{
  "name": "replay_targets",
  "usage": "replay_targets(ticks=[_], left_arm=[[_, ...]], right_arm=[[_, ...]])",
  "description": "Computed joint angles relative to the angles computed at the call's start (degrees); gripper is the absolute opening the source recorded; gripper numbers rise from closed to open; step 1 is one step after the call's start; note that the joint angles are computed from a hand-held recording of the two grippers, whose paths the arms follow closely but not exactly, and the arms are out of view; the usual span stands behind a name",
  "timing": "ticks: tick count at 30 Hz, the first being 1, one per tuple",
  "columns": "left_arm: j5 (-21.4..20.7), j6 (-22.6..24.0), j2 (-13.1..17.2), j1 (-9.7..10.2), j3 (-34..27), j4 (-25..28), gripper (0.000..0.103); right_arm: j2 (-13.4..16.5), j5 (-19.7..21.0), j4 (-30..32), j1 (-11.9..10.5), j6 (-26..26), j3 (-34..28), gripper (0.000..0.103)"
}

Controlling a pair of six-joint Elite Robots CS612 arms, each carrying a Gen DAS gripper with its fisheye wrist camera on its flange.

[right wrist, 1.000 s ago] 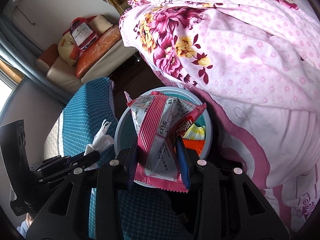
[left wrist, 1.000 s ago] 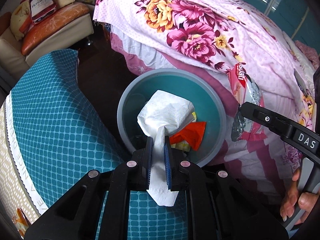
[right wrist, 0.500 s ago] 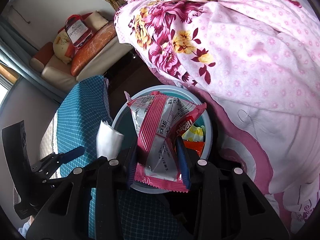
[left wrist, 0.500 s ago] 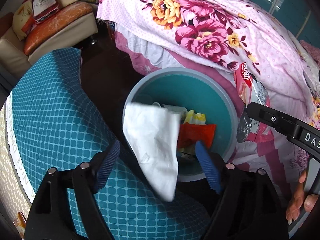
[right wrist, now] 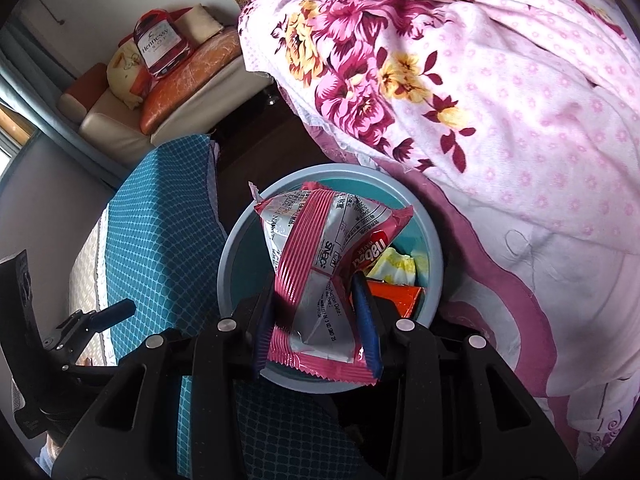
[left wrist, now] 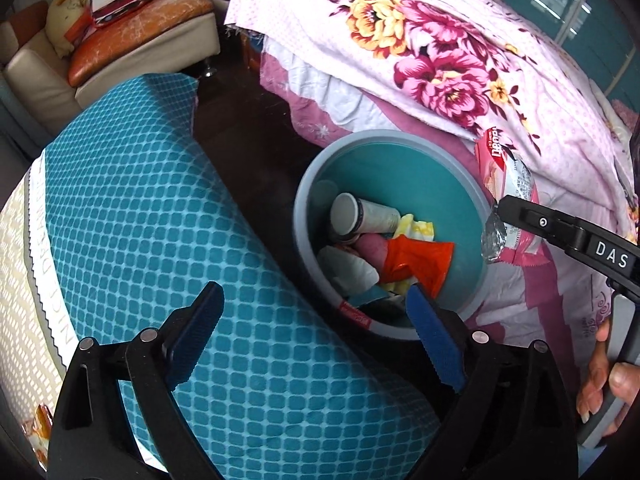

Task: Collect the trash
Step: 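Open the left gripper to drop the tissue while the right drops the wrapper, then grasp the brown coconut shell with the right gripper while the left grasps the orange snack bag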

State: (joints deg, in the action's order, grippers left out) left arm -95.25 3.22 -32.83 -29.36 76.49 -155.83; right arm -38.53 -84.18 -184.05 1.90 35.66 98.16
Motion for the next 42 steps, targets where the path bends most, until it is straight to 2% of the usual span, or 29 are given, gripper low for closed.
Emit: replay_targets(ticks=[2,5,7,13,21,29,36,42], left_arm=[[-0.37,-0.32,-0.06,0.36,-0.02,0.33,0.093],[-0.85,-0.67,-0.33,0.93,0.27,0.66,0.093],[-1.07,-0.93,-0.42,1.23,0.55,0.47,0.093],[-2.03,-1.41,-0.77,2.10,1.45,0.20,0.093],[-2.90,-1.72,-2.12,3.37,4.22,-1.80,0.093],[-2.61,-3.12,-4.50,6.14,9.29,-5.18,0.093],[-2.55,-5.59,-6.70,9.34,13.82,-8.33,0.093],[-0.21,-5.24,-8.80,12.23,18.00,-11.59,0.093]], right_arm=[[0.13,-0.24,0.78,0.16,-0.25,-0.62,0.038],[0.35,-0.99,1.78,0.57,-0.97,-1.55,0.048],[0.59,-1.00,2.00,0.79,-1.26,-2.13,0.059],[0.83,-1.06,3.50,1.41,-1.20,-3.42,0.074],[0.20,-1.18,5.54,2.42,-1.05,-3.77,0.074],[-0.32,-1.18,7.42,4.44,-2.44,-4.78,0.076],[-0.35,-1.02,10.69,7.15,-5.77,-7.25,0.076],[0.30,-0.05,15.73,10.23,-11.65,-10.75,0.077]])
